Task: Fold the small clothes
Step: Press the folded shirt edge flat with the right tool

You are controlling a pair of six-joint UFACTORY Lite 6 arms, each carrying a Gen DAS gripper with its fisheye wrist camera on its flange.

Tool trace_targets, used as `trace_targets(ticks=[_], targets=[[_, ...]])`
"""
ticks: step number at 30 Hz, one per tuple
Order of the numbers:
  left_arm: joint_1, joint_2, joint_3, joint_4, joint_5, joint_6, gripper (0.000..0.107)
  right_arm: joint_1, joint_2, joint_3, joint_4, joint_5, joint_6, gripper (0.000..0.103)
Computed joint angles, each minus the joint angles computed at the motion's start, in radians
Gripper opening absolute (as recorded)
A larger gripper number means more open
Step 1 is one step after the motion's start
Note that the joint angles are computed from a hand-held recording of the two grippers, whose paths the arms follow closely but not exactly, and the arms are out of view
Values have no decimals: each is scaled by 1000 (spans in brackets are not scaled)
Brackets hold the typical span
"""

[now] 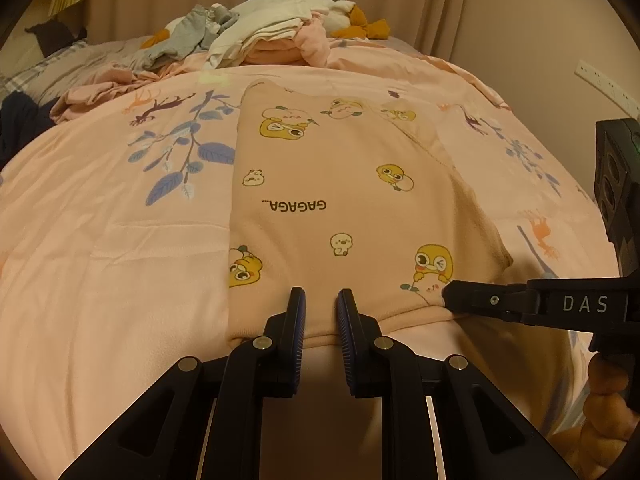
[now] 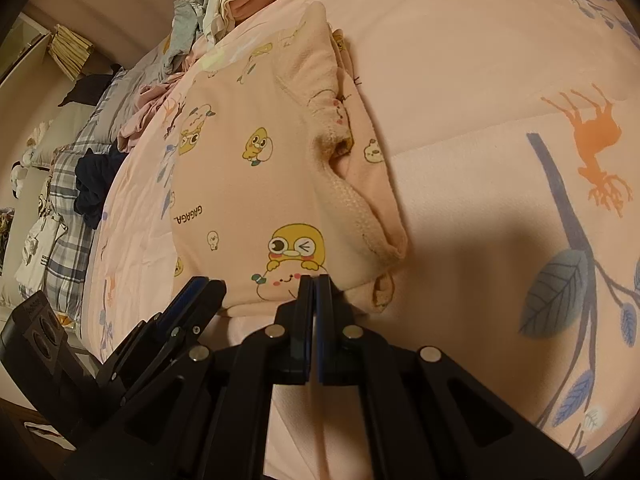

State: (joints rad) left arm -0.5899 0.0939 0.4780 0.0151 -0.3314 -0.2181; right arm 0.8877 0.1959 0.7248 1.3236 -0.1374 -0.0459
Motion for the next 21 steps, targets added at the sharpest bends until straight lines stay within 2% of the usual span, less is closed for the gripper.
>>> trace_targets(ticks=[4, 10, 14, 17, 21], targets=[[0, -1, -4, 8, -4, -18, 20, 2, 6, 10, 71, -1, -75, 0], [-6, -5, -10, -10, -5, 1, 20, -5, -2, -8, -105, 3, 111, 0], [-16, -11, -14, -42, -5, 26, 20, -8, -3, -4, -72, 10, 74, 0], [-3, -13, -16, 28, -6, -54, 20, -1, -1, 4, 11, 7, -9, 2], [52, -15, -17, 253, -13, -267, 20, 9, 6, 16, 112, -2, -113, 2]])
